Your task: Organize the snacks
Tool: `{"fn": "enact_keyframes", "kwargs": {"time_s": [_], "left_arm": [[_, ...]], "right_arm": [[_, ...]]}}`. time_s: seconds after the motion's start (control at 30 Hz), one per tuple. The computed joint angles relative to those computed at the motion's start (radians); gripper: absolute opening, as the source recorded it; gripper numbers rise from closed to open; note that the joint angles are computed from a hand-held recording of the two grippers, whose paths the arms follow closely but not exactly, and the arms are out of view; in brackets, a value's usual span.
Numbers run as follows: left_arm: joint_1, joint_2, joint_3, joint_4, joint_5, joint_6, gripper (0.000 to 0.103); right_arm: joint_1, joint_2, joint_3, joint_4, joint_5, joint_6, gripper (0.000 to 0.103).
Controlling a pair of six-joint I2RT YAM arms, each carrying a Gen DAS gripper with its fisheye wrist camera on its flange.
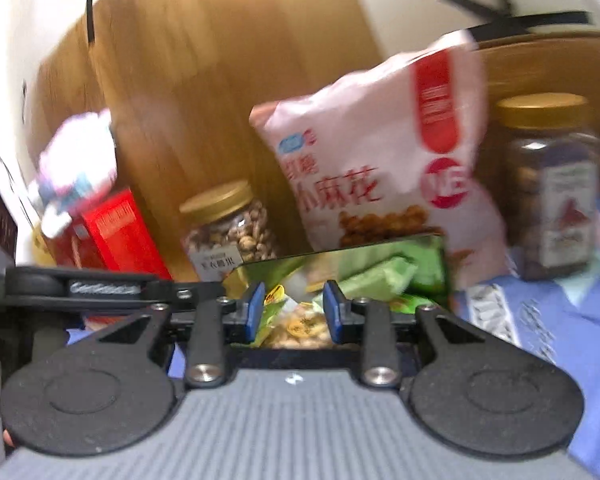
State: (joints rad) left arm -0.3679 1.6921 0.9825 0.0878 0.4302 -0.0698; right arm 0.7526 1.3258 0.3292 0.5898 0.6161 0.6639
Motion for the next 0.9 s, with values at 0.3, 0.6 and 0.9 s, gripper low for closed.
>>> {"fn": "enact_keyframes", "kwargs": {"time_s": [0.3, 0.6, 0.9], "left_arm": [[0.011, -0.154, -0.285, -0.051, 0.142, 0.090, 0.024], [0.038, -0.167, -0.412, -0.004, 0.130, 0.058, 0.028], [0.077, -0.213, -0.447, -0.018, 0.146, 0.038, 0.029]], "right_arm": [[0.327, -0.198, -0.194, -0.344, 0.210, 0.525, 0.037], [0.516, 0.027, -0.169, -0.201, 0.246, 0.746, 0.037], [0.587, 0.091, -0.080, -0.260, 0.259, 0.758, 0.037]]}}
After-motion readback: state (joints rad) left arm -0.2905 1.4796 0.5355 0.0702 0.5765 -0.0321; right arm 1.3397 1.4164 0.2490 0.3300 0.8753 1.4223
